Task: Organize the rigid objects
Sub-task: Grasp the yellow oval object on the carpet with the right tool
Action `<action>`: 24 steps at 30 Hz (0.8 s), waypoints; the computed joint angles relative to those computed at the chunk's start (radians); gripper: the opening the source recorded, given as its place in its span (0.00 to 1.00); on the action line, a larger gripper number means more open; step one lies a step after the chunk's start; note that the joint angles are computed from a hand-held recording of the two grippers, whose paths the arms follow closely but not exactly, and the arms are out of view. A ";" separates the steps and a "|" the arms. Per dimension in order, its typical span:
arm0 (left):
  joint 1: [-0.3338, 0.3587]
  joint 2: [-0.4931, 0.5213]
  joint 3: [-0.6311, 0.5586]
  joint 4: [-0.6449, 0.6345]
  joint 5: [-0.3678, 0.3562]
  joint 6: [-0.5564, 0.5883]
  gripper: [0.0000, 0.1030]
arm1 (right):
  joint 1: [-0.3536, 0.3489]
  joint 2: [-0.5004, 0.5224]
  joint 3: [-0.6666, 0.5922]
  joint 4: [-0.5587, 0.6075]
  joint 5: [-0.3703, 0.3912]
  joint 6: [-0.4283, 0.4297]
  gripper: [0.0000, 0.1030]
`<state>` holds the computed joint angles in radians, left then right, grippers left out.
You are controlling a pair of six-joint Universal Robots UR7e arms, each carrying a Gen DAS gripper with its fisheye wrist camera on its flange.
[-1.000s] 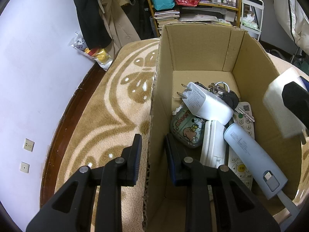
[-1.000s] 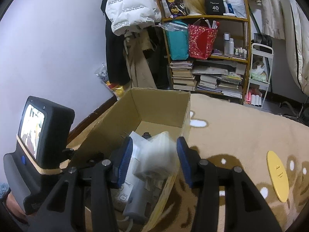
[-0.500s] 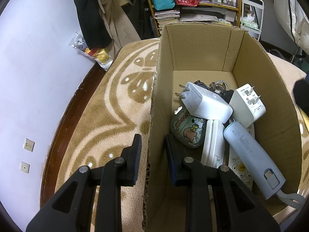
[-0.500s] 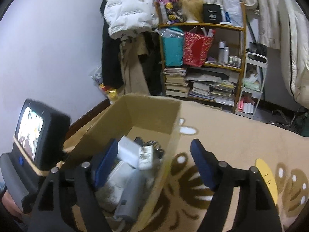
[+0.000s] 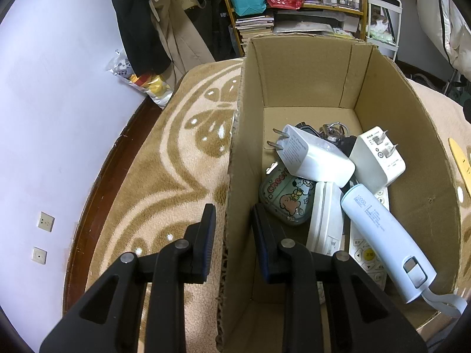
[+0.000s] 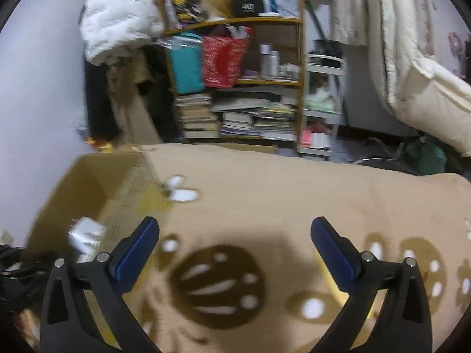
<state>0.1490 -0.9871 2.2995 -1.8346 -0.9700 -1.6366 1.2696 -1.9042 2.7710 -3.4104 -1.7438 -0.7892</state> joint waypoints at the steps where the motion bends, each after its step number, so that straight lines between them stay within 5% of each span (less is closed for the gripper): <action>1: 0.000 0.000 0.000 0.000 0.000 0.000 0.24 | -0.004 0.012 -0.006 -0.013 -0.007 -0.007 1.00; 12: 0.001 0.004 0.004 -0.008 0.004 0.007 0.25 | -0.189 0.099 -0.047 -0.099 0.003 -0.059 1.00; 17: -0.001 0.004 0.003 -0.004 0.003 0.007 0.26 | -0.281 0.066 -0.055 -0.060 0.073 -0.046 1.00; 24: 0.000 -0.002 0.009 -0.008 0.001 0.007 0.27 | -0.330 0.111 -0.070 -0.074 0.022 -0.060 1.00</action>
